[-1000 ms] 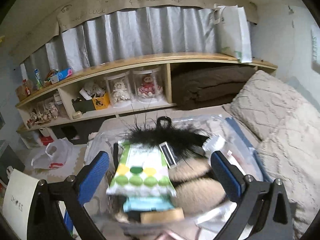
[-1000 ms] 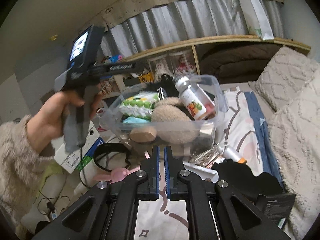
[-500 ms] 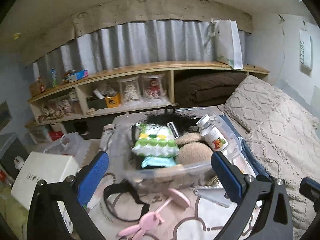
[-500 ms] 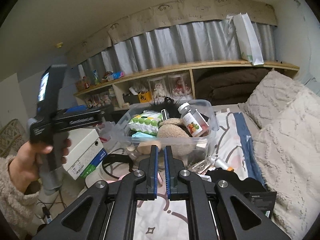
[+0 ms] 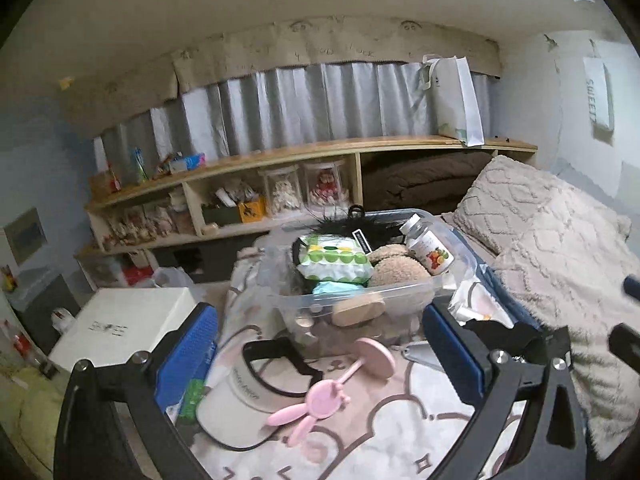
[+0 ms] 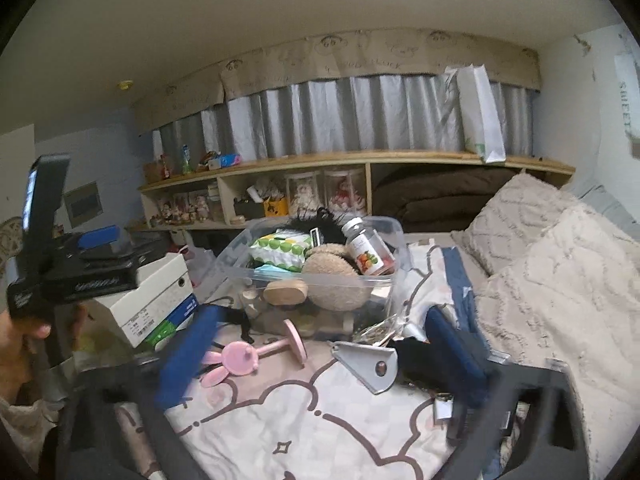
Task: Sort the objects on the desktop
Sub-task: 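Lower the right tool toward the white charger while the left tool withdraws from the bin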
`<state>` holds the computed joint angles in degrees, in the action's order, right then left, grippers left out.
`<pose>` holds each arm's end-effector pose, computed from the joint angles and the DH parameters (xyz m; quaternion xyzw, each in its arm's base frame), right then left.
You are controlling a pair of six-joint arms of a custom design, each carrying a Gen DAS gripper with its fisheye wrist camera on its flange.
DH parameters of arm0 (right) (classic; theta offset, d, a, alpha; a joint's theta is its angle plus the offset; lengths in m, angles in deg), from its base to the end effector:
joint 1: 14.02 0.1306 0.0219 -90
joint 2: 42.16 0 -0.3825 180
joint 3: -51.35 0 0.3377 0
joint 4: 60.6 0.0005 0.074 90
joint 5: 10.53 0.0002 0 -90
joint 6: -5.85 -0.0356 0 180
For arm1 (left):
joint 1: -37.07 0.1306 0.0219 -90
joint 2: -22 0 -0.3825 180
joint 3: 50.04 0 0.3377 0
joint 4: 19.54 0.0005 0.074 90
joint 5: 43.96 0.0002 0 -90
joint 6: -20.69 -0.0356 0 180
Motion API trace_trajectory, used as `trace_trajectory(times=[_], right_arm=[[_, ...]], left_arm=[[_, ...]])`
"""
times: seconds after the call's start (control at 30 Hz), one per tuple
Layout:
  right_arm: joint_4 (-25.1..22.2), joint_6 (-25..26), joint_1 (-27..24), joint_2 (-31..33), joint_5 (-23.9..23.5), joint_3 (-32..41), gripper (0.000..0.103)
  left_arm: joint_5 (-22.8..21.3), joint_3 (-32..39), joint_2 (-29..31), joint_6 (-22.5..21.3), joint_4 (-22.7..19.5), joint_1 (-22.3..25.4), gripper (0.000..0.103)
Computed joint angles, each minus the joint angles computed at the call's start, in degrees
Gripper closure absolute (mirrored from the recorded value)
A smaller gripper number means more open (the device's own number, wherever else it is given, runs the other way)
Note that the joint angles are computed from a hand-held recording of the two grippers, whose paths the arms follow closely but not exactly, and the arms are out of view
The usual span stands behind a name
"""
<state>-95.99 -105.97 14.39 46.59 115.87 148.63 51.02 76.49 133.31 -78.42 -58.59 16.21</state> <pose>0.3964 0.1898 0.5165 0.1167 0.8174 -0.0299 0.5633 0.5471 -0.2123 0.5312 0.2393 0.8025 -0.0920 0.5388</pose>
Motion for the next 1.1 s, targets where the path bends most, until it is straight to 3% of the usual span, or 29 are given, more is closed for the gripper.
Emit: trace_trajectory(times=[0.2,0.33,0.5,0.67,0.9,1.1], right_arm=[[-0.4,-0.9,2.4,-1.8,6.3,-2.6,0.000],[2.2,-2.3,3.3,-4.3,9.8,-6.4,0.000],[3.3,-4.0,3.5,-6.3,12.1,-10.2,0.000],[3.6,-5.9,3.2,-7.3,12.6,-13.7,0.000],[7.0,-8.2,3.1,-8.5,13.0,-19.4,0.000],[4.3,-12.5,2.5,-7.4,10.1,-20.8,0.000]], left_arm=[[3.2,-8.9,-5.4,0.9,5.2,1.9,0.000],[3.6,-12.7,-7.6,1.4,7.4,3.1,0.000],[5.0,-17.0,-9.4,4.1,9.6,4.5,0.000],[6.3,-21.3,-10.6,6.0,12.1,5.0,0.000],[3.8,-27.8,-11.5,5.8,16.5,4.1,0.000],[6.0,-29.9,-10.3,8.4,15.4,4.7,0.000]])
